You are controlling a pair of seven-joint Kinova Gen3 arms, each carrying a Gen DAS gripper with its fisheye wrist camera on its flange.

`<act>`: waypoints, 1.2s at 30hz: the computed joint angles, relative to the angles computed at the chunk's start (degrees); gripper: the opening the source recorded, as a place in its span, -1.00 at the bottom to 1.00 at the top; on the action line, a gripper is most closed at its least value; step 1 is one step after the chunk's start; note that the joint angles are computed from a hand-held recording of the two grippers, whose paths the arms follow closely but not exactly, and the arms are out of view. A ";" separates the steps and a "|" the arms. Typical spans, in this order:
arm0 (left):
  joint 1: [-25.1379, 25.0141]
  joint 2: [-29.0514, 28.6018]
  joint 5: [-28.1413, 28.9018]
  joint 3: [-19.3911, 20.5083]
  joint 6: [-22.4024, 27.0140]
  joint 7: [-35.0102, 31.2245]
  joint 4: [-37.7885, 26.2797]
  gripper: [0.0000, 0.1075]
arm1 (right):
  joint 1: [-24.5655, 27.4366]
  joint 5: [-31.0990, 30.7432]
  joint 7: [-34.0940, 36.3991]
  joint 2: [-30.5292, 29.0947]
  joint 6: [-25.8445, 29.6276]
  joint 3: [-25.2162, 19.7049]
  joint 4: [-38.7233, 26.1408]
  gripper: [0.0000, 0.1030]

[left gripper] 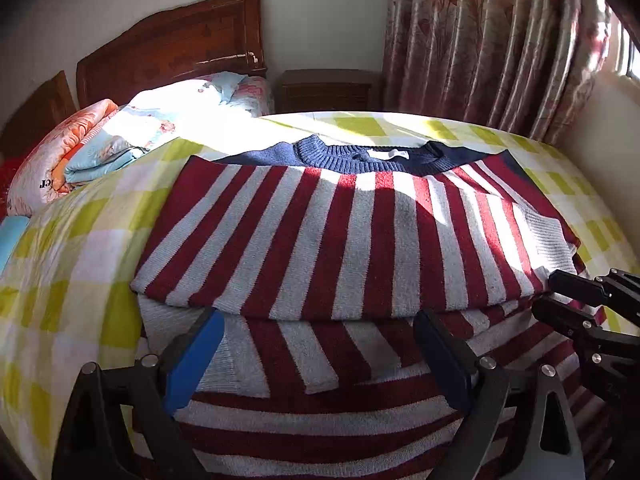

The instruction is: Fold small clothes

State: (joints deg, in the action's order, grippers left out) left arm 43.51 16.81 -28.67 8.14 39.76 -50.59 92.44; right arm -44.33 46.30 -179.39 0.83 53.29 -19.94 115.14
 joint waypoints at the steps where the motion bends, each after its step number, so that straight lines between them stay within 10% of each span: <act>1: 0.87 0.78 -1.28 -0.31 1.32 0.99 -0.45 0.92 | -1.86 1.05 0.79 1.79 2.27 0.11 -0.86 -0.35; 15: -1.17 -1.06 -2.83 -0.87 -1.69 6.71 3.37 0.92 | -0.47 2.39 -4.17 0.46 5.66 -2.07 -1.26 -0.34; 32: -0.51 1.06 -2.10 -1.36 -0.34 9.06 0.49 0.92 | 6.39 3.73 -0.07 -1.47 -8.07 3.61 3.76 -0.30; 36: 1.21 -0.43 -4.44 -2.38 -1.19 11.13 2.26 0.92 | 3.90 2.93 -4.24 -0.52 -0.80 0.57 1.76 -0.31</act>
